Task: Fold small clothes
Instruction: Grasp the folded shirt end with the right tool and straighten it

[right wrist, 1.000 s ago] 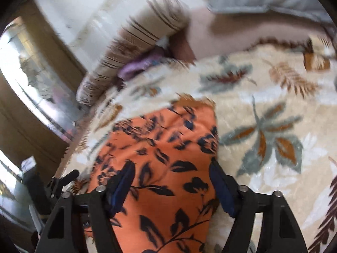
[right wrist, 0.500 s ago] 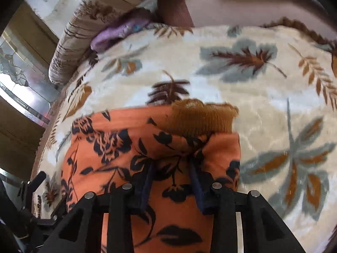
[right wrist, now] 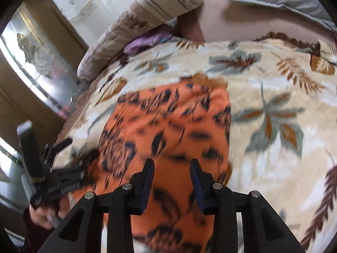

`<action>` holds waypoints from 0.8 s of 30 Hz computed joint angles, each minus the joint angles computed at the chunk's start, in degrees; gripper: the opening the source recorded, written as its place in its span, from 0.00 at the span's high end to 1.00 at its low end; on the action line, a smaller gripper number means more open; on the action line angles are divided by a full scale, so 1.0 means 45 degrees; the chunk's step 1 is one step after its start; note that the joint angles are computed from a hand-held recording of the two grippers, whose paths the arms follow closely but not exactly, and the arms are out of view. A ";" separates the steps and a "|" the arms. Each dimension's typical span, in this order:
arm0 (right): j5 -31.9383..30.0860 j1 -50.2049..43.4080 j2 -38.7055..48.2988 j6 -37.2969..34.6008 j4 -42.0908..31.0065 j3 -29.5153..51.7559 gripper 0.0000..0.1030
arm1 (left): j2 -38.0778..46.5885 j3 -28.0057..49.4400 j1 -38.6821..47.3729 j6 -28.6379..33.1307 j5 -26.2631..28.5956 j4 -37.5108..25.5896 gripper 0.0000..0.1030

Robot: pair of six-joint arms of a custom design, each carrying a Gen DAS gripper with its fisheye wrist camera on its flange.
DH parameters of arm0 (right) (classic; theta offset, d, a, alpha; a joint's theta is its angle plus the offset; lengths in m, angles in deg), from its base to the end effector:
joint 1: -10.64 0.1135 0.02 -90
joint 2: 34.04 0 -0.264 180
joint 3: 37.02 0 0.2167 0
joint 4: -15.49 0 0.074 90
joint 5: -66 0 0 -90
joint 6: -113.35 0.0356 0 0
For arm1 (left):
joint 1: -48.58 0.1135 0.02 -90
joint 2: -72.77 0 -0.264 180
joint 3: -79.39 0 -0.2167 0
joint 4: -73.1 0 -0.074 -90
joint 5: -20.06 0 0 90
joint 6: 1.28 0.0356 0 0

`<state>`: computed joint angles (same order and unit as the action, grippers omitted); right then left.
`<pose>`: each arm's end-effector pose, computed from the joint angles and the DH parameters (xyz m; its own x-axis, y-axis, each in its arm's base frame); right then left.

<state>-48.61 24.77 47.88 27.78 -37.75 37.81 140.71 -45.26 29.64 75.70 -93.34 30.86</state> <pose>0.2394 0.0756 0.2557 -0.8727 -0.1473 -0.4656 -0.3555 0.8452 0.3990 0.1879 -0.0495 0.2237 -0.7717 0.0462 -0.6343 -0.0948 0.9779 0.1865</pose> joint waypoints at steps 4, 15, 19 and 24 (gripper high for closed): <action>0.0745 0.0669 -0.0335 0.0092 0.1066 -0.1373 0.61 | 0.0336 -0.0295 -0.0203 -0.0204 -0.0302 0.0161 0.00; -0.1470 -0.1272 -0.0725 0.0079 0.1423 -0.1418 0.49 | 0.0291 -0.0176 -0.0216 -0.0342 -0.0335 0.0139 0.00; -0.2059 -0.2014 -0.0347 0.0253 0.1545 -0.1064 0.43 | -0.0027 -0.0005 0.0006 -0.0302 0.0037 0.0038 0.00; -0.2432 -0.2425 0.0252 0.0387 0.1459 -0.0660 0.39 | -0.0143 0.0104 0.0112 -0.0272 0.0272 -0.0005 0.00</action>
